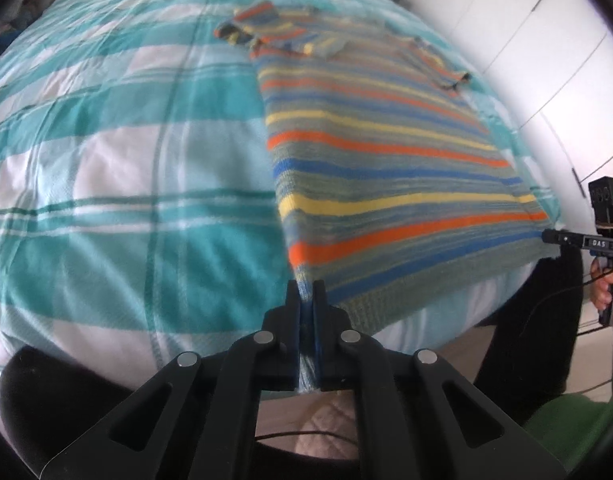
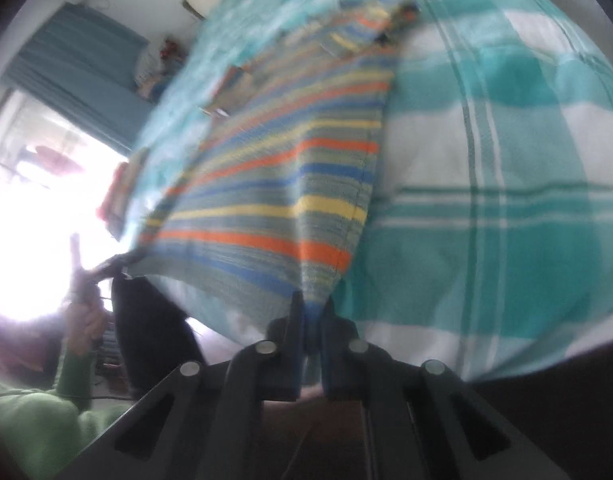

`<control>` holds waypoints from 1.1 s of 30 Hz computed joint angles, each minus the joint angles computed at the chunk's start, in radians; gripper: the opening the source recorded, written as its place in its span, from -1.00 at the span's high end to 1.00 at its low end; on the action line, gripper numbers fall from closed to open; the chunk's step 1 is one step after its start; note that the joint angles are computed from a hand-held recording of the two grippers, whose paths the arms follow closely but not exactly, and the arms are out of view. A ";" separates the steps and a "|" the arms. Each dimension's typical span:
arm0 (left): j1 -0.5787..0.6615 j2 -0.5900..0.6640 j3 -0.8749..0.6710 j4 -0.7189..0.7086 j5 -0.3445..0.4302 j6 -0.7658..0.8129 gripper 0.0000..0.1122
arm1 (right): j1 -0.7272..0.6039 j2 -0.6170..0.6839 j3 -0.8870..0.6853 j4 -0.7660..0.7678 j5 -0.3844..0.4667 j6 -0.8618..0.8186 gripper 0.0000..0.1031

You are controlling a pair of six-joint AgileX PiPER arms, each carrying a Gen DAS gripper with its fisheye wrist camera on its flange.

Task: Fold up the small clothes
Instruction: 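Grasp the sweater hem with both grippers and pull it flat across the bed, then open both grippers and release the flattened sweater hem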

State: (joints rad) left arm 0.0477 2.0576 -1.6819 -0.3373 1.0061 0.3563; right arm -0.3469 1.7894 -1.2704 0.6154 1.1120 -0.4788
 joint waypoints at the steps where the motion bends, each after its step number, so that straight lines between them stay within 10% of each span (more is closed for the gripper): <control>1: -0.015 0.022 -0.003 0.019 0.005 -0.027 0.96 | 0.030 0.025 0.014 -0.064 -0.040 0.051 0.88; 16: -0.156 -0.081 0.210 0.226 -0.213 -0.223 0.87 | 0.152 0.009 0.072 -0.217 -0.214 0.187 0.88; 21: -0.193 -0.149 0.277 0.272 -0.229 -0.276 0.20 | 0.171 -0.008 0.070 -0.297 -0.192 0.255 0.59; 33: -0.141 -0.302 0.275 0.154 -0.350 -0.217 -0.47 | 0.238 -0.134 -0.037 -0.515 -0.232 0.374 0.24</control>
State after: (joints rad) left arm -0.0931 1.7556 -1.4074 -0.1836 0.6559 0.1394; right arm -0.1090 1.6556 -1.3074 0.1008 0.8803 -0.1051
